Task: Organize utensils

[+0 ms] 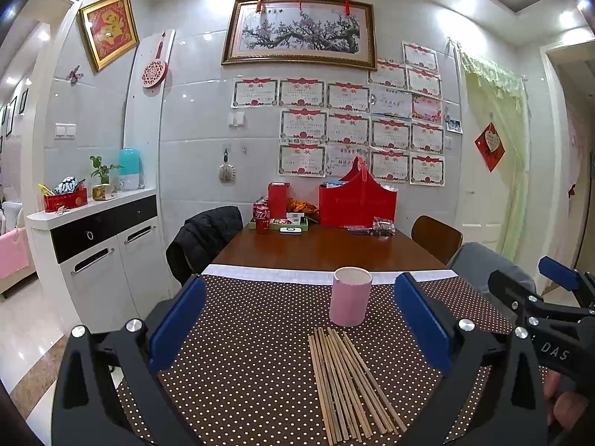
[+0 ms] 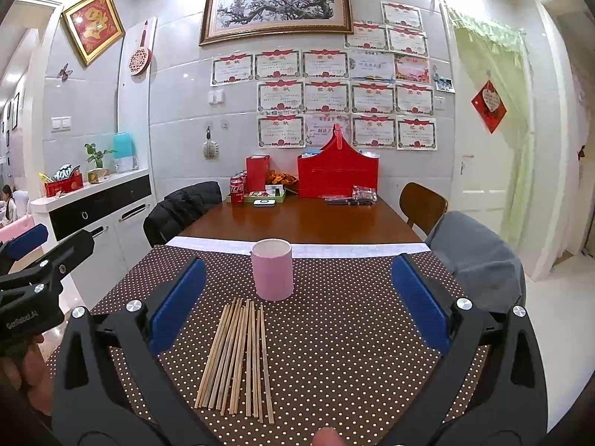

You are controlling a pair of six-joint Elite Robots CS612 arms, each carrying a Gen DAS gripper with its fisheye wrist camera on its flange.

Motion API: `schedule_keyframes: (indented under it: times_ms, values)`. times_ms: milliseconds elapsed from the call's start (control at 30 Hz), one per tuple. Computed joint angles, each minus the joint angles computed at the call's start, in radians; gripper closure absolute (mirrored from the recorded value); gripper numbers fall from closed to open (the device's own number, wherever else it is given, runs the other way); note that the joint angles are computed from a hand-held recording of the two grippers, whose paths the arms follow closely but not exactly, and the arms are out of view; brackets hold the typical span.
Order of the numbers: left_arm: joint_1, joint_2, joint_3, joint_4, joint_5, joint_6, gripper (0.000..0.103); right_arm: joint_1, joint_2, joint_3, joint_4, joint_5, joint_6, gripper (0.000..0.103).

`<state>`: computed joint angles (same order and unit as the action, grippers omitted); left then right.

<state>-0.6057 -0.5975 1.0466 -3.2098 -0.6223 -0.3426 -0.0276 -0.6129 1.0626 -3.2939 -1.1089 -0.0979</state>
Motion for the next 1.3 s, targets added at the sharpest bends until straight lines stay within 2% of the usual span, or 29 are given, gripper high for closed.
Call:
schedule_keyframes:
  times_ms: [433, 633, 800, 1000, 1067, 1133, 1300]
  values:
    - [0.0, 0.0, -0.004, 0.025, -0.006, -0.008, 0.004, -0.001, 0.001, -0.002, 0.001, 0.0, -0.003, 0.005]
    - [0.013, 0.005, -0.016, 0.102, -0.012, -0.065, 0.004, -0.001, 0.004, -0.006, 0.017, 0.002, -0.011, 0.005]
    - [0.031, 0.017, -0.035, 0.213, -0.042, -0.131, 0.004, -0.001, 0.015, -0.026, 0.063, -0.001, -0.029, 0.005]
    - [0.069, 0.052, -0.088, 0.426, -0.133, -0.251, 0.004, -0.001, 0.057, -0.095, 0.2, -0.001, -0.061, 0.005]
    - [0.093, 0.07, -0.123, 0.536, -0.222, -0.312, 0.004, 0.0, 0.077, -0.13, 0.267, -0.005, -0.071, 0.005]
    - [0.111, 0.09, -0.154, 0.603, -0.305, -0.343, 0.004, 0.002, 0.1, -0.169, 0.339, -0.014, -0.088, 0.005]
    - [0.14, 0.154, -0.246, 0.762, -0.456, -0.363, 0.004, 0.006, 0.143, -0.241, 0.484, -0.036, -0.124, 0.005]
